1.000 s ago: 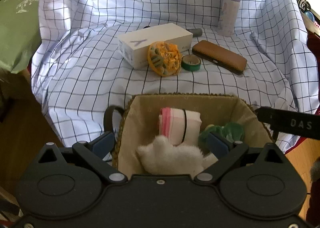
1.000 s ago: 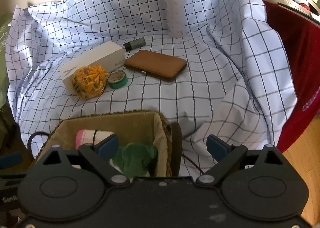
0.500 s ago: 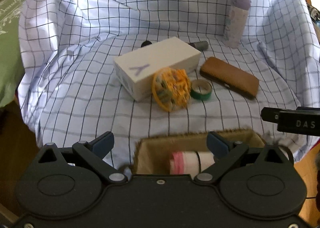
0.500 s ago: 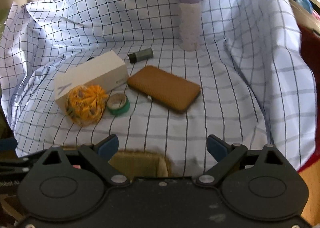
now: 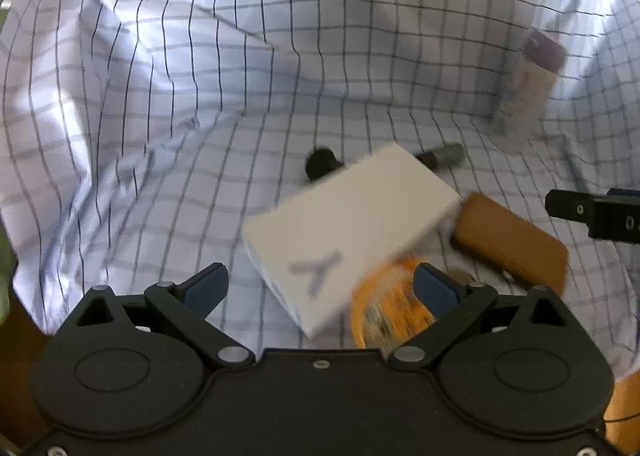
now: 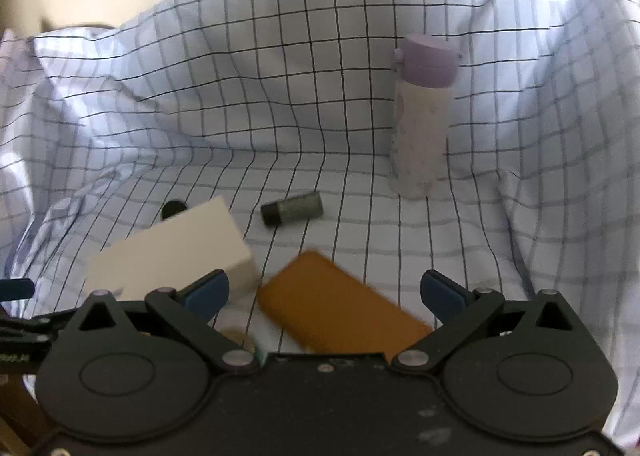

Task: Organize soft objects
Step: 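Grasp the dark grey cylinder with the right gripper while the left approaches the black cylinder, then grasp the black cylinder with the left gripper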

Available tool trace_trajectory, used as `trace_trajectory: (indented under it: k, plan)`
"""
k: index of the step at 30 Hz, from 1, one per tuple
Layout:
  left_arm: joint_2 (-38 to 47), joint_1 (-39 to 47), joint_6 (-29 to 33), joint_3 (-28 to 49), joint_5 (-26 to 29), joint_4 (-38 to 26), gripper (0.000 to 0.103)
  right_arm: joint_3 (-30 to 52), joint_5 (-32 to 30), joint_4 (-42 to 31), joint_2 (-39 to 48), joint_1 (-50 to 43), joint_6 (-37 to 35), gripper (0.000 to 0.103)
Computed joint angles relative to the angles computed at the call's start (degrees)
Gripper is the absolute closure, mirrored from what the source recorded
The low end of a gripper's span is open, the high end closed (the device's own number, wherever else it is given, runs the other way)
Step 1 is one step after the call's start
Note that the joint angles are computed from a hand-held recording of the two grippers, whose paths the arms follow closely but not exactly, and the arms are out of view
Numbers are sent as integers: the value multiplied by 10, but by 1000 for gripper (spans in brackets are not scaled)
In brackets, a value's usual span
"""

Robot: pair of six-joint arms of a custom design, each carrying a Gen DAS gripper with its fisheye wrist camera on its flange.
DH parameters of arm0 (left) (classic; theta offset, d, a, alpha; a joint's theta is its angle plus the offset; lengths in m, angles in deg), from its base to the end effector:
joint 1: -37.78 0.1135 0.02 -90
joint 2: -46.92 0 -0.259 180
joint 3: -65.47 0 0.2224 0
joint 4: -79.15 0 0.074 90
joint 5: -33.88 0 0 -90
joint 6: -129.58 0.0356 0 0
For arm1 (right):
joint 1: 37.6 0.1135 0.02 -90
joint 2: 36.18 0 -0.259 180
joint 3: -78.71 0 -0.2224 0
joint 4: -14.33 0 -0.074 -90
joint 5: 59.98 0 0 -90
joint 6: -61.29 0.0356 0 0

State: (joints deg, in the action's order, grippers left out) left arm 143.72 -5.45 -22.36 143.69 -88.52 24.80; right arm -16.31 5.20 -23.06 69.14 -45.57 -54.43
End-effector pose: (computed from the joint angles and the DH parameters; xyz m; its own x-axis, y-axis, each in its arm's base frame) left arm 0.2258 -0.1861 0.2003 -0.7368 -0.3299 -0.5901 -0.3965 0.9178 -0.0181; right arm 0.3524 -0.0342 0.1961 -0.7127 -0.2979 -0.6350 -0.4500 0.8887 0.0881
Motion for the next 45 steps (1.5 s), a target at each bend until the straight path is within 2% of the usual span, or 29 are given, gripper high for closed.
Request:
trace_trajectory:
  k: [3, 5, 7, 13, 20, 25, 27, 29, 36, 40, 43, 45]
  plan:
    - [5, 55, 54, 0, 25, 30, 7, 108, 23, -41, 82, 38, 25, 1]
    - [8, 98, 86, 0, 58, 54, 7, 177, 41, -66, 136, 62, 36, 7]
    - [25, 134, 109, 13, 88, 68, 7, 248, 61, -90, 188, 86, 43, 8]
    - [82, 194, 144, 61, 114, 70, 7, 391, 99, -140, 301, 130, 44, 14]
    - [115, 240, 170, 70, 138, 90, 7, 544, 107, -221, 410, 153, 45, 14]
    - [130, 253, 179, 66, 148, 105, 7, 538, 131, -203, 425, 167, 33, 15]
    - [136, 257, 186, 69, 154, 109, 7, 525, 146, -186, 425, 173, 27, 22]
    - [142, 259, 194, 73, 161, 113, 7, 526, 145, -184, 430, 175, 19, 34]
    - [181, 266, 247, 111, 184, 116, 7, 497, 134, -160, 420, 172, 14, 33]
    - [216, 277, 257, 147, 203, 103, 8, 473, 135, -145, 406, 169, 12, 33]
    - [240, 280, 254, 168, 193, 95, 12, 473, 135, -142, 408, 164, 8, 33]
    - [252, 284, 247, 176, 177, 98, 9, 480, 134, -145, 412, 161, 8, 33]
